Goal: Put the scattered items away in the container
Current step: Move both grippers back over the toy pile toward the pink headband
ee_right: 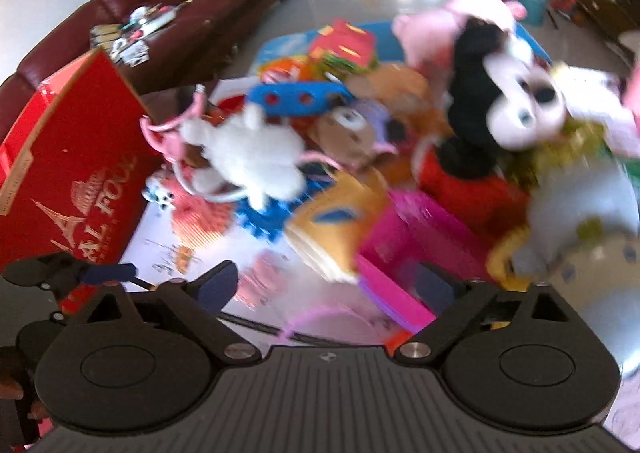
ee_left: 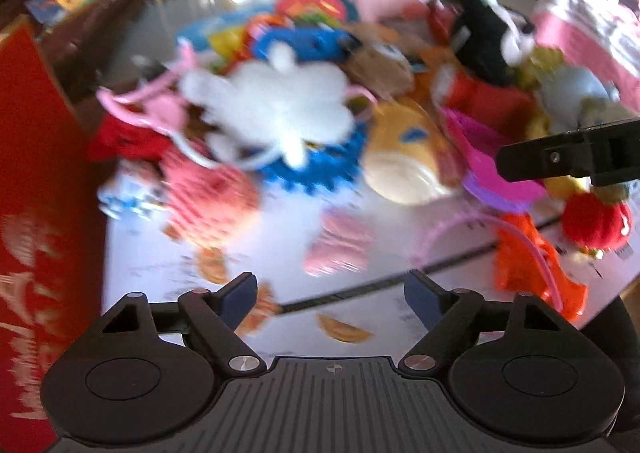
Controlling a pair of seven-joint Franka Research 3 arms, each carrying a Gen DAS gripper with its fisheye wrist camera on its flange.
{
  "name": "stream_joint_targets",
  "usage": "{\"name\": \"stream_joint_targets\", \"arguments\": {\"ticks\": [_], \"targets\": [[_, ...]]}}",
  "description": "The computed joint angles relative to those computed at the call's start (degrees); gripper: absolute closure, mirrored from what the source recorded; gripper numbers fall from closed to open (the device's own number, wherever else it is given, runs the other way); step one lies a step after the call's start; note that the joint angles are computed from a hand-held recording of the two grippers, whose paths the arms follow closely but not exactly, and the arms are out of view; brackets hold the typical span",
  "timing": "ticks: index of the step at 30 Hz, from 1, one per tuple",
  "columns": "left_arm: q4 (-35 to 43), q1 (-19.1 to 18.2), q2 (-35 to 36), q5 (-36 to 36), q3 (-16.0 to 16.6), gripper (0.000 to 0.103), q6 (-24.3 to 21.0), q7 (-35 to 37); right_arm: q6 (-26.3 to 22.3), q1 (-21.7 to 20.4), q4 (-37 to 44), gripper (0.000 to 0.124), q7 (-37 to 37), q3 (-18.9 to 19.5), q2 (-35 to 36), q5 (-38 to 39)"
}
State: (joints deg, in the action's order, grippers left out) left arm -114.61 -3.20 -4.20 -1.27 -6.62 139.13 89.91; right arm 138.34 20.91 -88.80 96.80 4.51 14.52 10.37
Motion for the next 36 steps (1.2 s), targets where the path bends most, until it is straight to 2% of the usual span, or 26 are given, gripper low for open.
{"name": "stream_joint_targets", "arguments": {"ticks": [6,14,17,18,19,22,24,30,36], "targets": [[1.83,-1.05,2.72,-0.28,-1.11,0.020,-1.51,-0.24,1.48,-1.12,-6.06,0.038,0.92,-0.08,-2.63,2.66],[3.70,-1.53,5.25,-0.89,-1.98,0.026,-3.63,-0.18,1.43,-1.76,-8.56,0.052,-1.27,0.39,-2.77,5.10],[4.49,-1.65,6.16,0.18,-2.20,0.043,-4.88,-0.26,1.87,-1.53,-9.08,0.054,-2.24,0.42,-2.83,4.40],[4.89,-1.55,6.47,0.01,-2.16,0.057,-5.42,-0.19,2.02,-1.46,-9.17,0.059,-2.54,0.49,-2.88,4.38],[5.07,-1.41,6.67,-0.18,-2.10,0.066,-5.51,-0.30,2.13,-1.47,-9.23,0.065,-2.85,0.57,-2.91,4.63],[4.88,-1.31,6.64,3.86,-1.91,0.082,-4.51,-2.39,2.52,-1.84,-9.83,0.069,-5.13,1.12,-3.37,7.16],[4.52,-1.06,6.47,4.88,-1.77,0.083,-4.34,-2.44,3.11,-1.83,-10.49,0.074,-6.96,1.40,-3.74,8.10],[3.61,-0.08,5.76,0.44,-1.43,0.082,-4.02,-0.24,5.68,-1.47,-11.27,0.075,-10.86,1.89,-2.72,10.23],[3.02,0.18,5.60,-1.66,-1.35,0.080,-3.38,1.26,4.76,-0.78,-9.84,0.077,-12.86,2.16,-0.95,10.37]]}}
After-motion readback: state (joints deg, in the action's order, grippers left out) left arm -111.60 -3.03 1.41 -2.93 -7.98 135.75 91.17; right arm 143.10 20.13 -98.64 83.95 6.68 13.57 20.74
